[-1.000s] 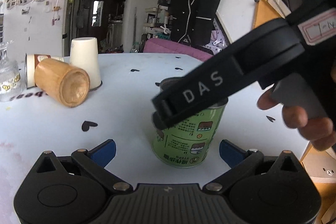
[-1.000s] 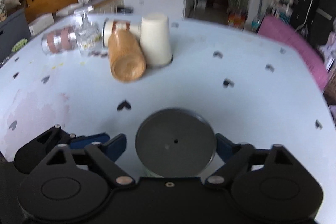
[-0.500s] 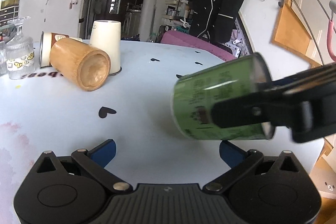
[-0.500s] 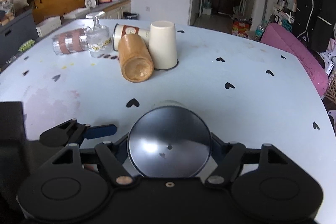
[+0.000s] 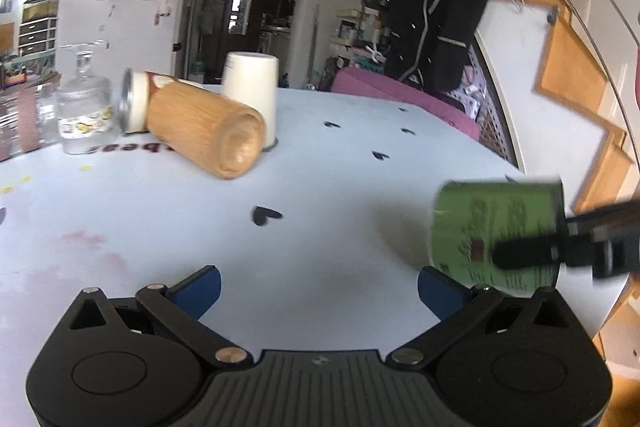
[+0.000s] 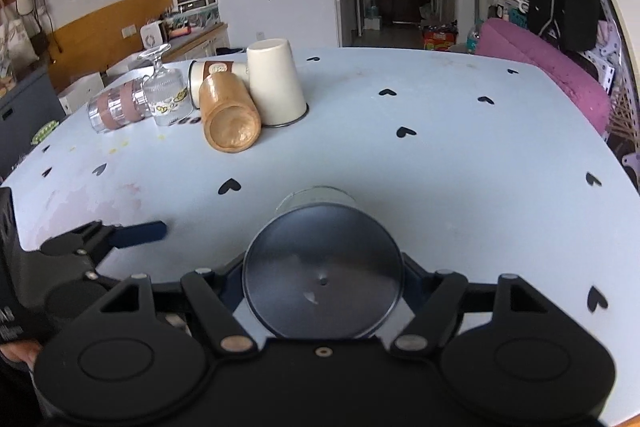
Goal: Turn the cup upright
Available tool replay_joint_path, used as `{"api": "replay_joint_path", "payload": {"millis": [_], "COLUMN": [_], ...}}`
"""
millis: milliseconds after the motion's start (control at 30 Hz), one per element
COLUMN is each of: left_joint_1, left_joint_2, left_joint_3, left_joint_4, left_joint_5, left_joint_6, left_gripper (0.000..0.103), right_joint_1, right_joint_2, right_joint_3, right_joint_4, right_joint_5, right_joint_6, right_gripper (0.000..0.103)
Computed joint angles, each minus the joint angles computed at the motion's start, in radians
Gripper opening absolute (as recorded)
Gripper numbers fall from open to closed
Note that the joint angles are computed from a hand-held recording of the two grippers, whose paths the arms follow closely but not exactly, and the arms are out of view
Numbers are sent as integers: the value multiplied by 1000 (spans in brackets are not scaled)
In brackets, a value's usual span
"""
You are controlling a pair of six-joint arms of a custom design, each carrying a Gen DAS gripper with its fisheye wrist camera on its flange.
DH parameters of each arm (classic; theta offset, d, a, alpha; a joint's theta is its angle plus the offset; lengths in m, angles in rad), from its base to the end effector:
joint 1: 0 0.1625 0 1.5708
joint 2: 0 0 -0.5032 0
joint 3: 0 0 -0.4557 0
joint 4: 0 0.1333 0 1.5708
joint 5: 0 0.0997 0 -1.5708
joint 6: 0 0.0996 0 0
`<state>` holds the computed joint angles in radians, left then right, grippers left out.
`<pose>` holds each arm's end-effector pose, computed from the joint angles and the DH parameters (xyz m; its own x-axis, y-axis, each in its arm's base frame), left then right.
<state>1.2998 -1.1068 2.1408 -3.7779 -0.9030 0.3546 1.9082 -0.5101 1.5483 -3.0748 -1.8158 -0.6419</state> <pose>0.0356 -0.6004 0.2825 -0.8168 -0.1892 -0.5450 0.4130 0.4680 -0.7813 0.3688 -0.7216 -0.0259 -0.5850 -0.6797 0.4425 -0.8066 0.5446 -0.2300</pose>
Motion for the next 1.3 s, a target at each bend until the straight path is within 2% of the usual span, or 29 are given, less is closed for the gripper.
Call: {"api": "replay_joint_path", "payload": {"millis": [167, 267, 367, 467, 533, 700, 767, 867, 1000, 1133, 1300], "left_joint_1": [-3, -1, 10, 34, 47, 58, 62, 71, 82, 93, 99], "left_joint_2": [-29, -64, -95, -116, -112, -85, -78, -68, -55, -38, -29], "left_joint_3": [6, 3, -15, -54, -81, -130, -145, -160, -177, -190, -196], "left_joint_4": [30, 137, 281, 448, 513, 573, 595, 614, 643, 661, 644], "left_joint_5": [-12, -47, -116, -242, -309, -394, -417, -467, -513, -541, -550], "left_joint_6": [-38, -120, -239, -399, -492, -596, -630, -674, -738, -757, -764], "left_gripper": [103, 103, 103, 103, 103, 102, 102, 99, 98, 96, 91], "right_joint_1": [-1, -1, 1, -2, -5, -9, -8, -12, -11, -15, -15], "right_joint_2": [-9, -9, -2, 5, 6, 3, -1, -24, -45, -50, -47], "right_joint_3": [42, 53, 55, 59, 67, 76, 82, 99, 118, 116, 140], "right_joint_4": [-15, -10, -18, -34, -56, -75, -89, -103, -157, -140, -187], "right_joint_5": [-34, -67, -101, -113, -103, -93, -89, -42, -3, 22, 32], "right_joint_6": [-11, -23, -44, -56, -67, -82, -97, -93, -91, -79, -134], "right_gripper": [76, 76, 76, 76, 76, 76, 92, 93, 85, 62, 62]}}
